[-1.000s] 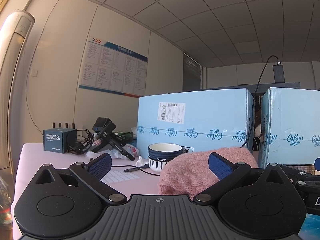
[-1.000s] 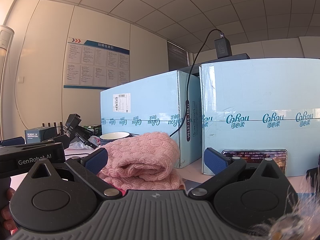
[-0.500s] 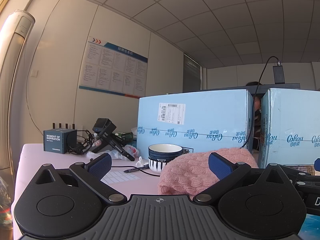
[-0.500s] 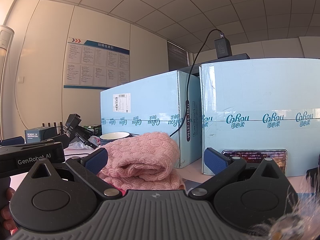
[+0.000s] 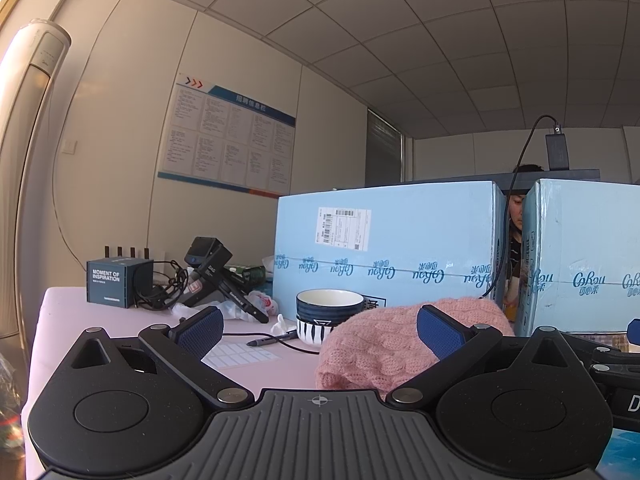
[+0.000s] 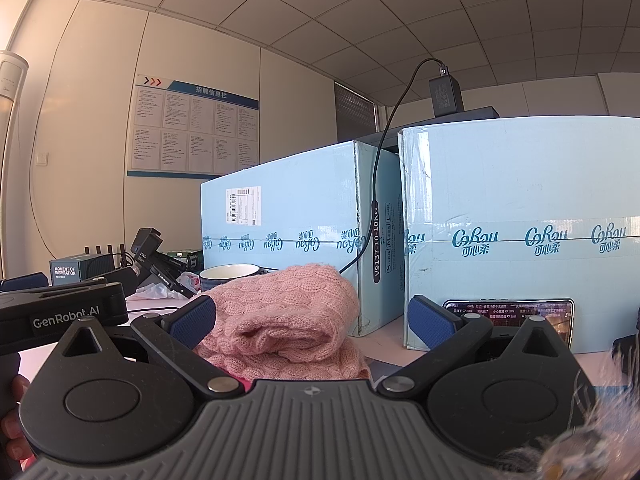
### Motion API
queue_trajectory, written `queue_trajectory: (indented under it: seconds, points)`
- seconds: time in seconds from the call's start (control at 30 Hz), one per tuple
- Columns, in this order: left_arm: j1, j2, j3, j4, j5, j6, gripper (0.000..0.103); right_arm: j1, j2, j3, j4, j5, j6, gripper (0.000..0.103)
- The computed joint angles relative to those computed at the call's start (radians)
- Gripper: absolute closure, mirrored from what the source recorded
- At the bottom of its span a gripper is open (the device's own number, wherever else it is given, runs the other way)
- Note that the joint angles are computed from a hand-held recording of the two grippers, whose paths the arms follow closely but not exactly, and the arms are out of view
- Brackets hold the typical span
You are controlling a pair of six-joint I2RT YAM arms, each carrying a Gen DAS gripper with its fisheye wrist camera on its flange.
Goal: Fold clothes
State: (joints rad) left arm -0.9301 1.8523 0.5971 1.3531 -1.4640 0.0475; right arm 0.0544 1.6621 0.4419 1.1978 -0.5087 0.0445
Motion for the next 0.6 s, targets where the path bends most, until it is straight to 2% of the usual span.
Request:
queue_trajectory:
  seconds: [0.6]
  points:
    - [-0.003,-0.009,-0.002,-0.028,-0.004,-0.020,0.000,-0.001,-0.003,0.001,-0.003,-0.001,0.001,0.000]
